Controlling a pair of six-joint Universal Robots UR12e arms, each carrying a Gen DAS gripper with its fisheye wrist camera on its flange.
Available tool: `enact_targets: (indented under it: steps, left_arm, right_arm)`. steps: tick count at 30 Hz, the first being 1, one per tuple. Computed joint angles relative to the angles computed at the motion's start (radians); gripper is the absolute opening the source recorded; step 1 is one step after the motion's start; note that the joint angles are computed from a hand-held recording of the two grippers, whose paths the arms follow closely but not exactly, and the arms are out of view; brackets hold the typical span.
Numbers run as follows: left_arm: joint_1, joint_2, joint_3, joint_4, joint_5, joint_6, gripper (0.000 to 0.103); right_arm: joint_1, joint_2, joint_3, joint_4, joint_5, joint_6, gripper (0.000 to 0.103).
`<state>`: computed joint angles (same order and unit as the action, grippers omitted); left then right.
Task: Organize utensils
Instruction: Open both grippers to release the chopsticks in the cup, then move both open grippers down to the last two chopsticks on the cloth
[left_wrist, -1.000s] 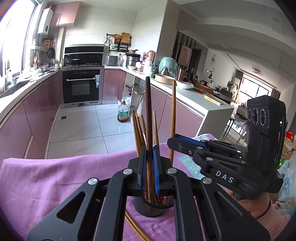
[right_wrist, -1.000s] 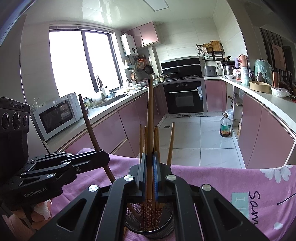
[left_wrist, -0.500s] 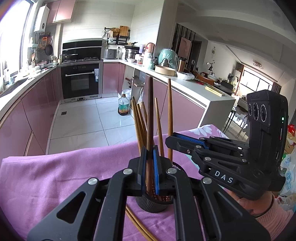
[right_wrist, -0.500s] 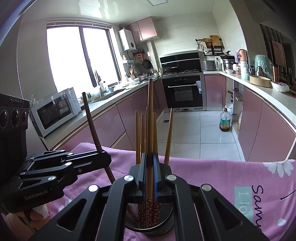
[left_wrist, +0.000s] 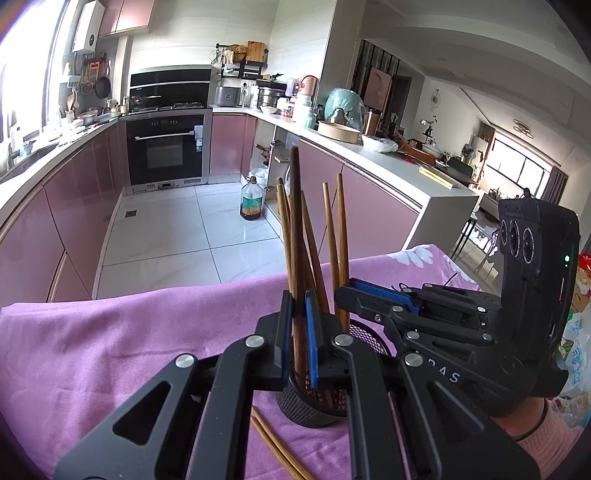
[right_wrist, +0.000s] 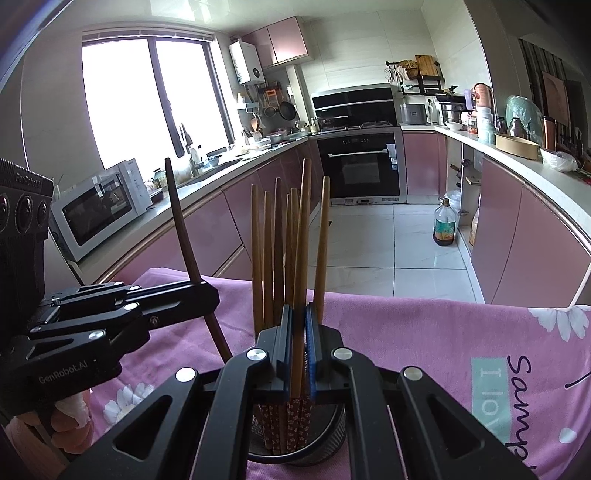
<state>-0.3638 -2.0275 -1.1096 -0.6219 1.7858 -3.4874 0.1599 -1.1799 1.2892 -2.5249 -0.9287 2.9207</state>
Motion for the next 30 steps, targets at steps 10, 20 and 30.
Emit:
enact_targets:
  steps: [10, 20, 30]
  left_arm:
    - [0.008, 0.003, -0.026, 0.014, 0.000, -0.021, 0.012]
    - [-0.007, 0.033, -0.100, 0.107, 0.057, -0.015, 0.036]
    - [-0.024, 0.111, -0.243, 0.160, 0.082, -0.001, 0.044]
  right_arm:
    - [-0.007, -0.003, 0.002, -0.008, 0.011, 0.010, 0.008]
    - [-0.022, -0.030, 0.044, -0.047, 0.043, 0.010, 0.030]
    - [-0.052, -0.117, 0.158, 0.008, 0.138, -0.145, 0.042]
